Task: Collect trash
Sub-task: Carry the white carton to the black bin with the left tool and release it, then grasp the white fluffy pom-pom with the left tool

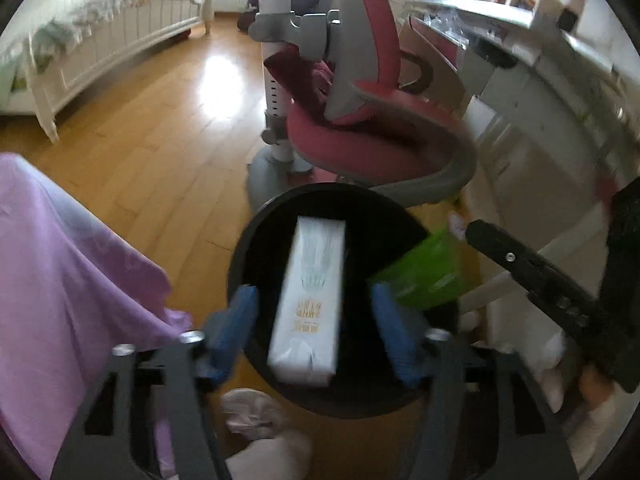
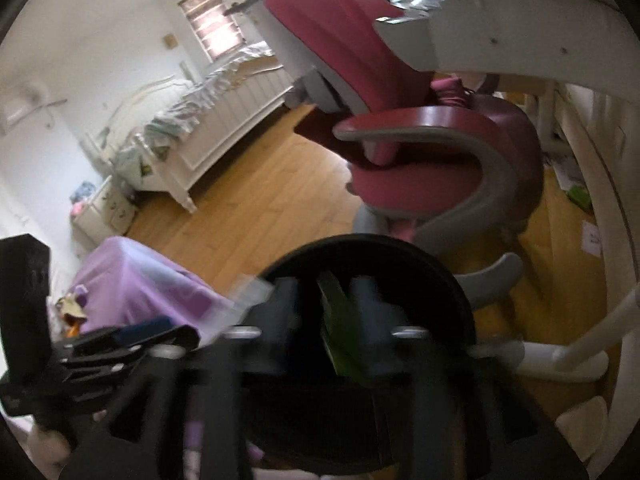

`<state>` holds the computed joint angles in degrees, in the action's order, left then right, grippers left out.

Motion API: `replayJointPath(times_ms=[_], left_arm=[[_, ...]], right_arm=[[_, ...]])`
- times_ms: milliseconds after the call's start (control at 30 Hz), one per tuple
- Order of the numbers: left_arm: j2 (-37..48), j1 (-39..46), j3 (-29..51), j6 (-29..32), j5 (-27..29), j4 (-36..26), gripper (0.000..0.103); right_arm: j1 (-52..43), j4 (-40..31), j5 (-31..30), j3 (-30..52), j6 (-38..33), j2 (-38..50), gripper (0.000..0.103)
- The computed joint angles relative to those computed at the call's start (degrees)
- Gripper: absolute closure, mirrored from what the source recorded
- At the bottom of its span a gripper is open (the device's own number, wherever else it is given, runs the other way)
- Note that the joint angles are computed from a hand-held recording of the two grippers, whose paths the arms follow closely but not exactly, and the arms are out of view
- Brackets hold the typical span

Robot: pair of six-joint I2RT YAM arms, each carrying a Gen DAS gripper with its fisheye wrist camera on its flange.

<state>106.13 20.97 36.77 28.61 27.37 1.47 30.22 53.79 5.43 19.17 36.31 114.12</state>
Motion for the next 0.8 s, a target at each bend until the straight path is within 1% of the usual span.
replayJointPath(times_ms=[33, 67, 100, 167, 233, 267, 300, 333, 400, 433, 467, 567, 633, 700, 767, 800], left_arm=[[-1.3, 0.6, -1.5, 0.7, -0.1, 1.4, 0.021], [-3.6, 1.6, -3.3, 1.6, 0.1, 2.3, 0.015], [-5.9, 2.8, -4.5, 2.4, 0.5, 2.3, 0.012], [-10.2, 7.1, -5.9, 5.4, 2.1, 0.5, 0.011], [-13.5, 11.9, -6.1, 7.7, 4.0, -2.6, 0.011], [-15.2, 15.4, -5.8, 9.1, 5.8, -4.8, 0.011], [-16.6, 20.1, -5.0, 11.5, 8.4, -7.9, 0.011], [-17.3, 24.4, -3.9, 13.3, 10.7, -10.3, 0.009], [-17.2, 32.3, -1.2, 15.6, 14.4, -13.2, 0.006], [-16.4, 37.9, 0.7, 16.8, 16.4, -14.1, 0.006], [-15.4, 40.5, 2.3, 17.7, 17.7, -14.6, 0.006], [-9.5, 51.3, 9.8, 18.5, 19.1, -14.3, 0.006], [-4.4, 56.1, 15.8, 16.9, 18.7, -13.4, 0.006], [2.0, 60.3, 22.8, 14.2, 18.5, -12.5, 0.006], [8.4, 64.0, 31.1, 11.9, 18.8, -14.2, 0.006], [10.2, 65.1, 33.3, 11.6, 19.3, -15.0, 0.006]], right_arm=[[0.7, 1.3, 1.2, -0.5, 1.1, 0.3, 0.028], [1.4, 4.6, 2.1, -1.6, 2.1, 1.5, 0.024], [1.7, 3.6, 2.2, -1.1, 2.5, 0.8, 0.024], [2.4, 3.4, 1.3, -0.4, 2.7, 1.3, 0.024], [4.6, 0.9, 1.5, 1.5, 3.2, 0.0, 0.024], [6.7, -0.6, 2.1, 2.5, 3.6, -0.9, 0.024], [8.1, -3.5, 2.2, 4.4, 3.6, -2.4, 0.024], [10.6, -5.9, 2.6, 6.2, 3.8, -3.4, 0.022], [15.6, -10.8, 3.2, 10.9, 3.5, -4.4, 0.02], [18.1, -13.0, 3.6, 13.6, 3.2, -4.3, 0.02], [21.2, -15.5, 3.8, 17.5, 2.5, -3.6, 0.02], [27.2, -21.8, 3.1, 28.1, 0.5, -0.9, 0.017], [30.8, -26.7, 1.9, 37.6, -1.0, 2.7, 0.016], [33.5, -32.3, 1.0, 48.3, -2.1, 7.6, 0.011], [35.3, -38.2, 0.6, 58.6, -2.3, 12.5, 0.01], [36.4, -41.0, 0.2, 64.6, -2.7, 15.7, 0.01]])
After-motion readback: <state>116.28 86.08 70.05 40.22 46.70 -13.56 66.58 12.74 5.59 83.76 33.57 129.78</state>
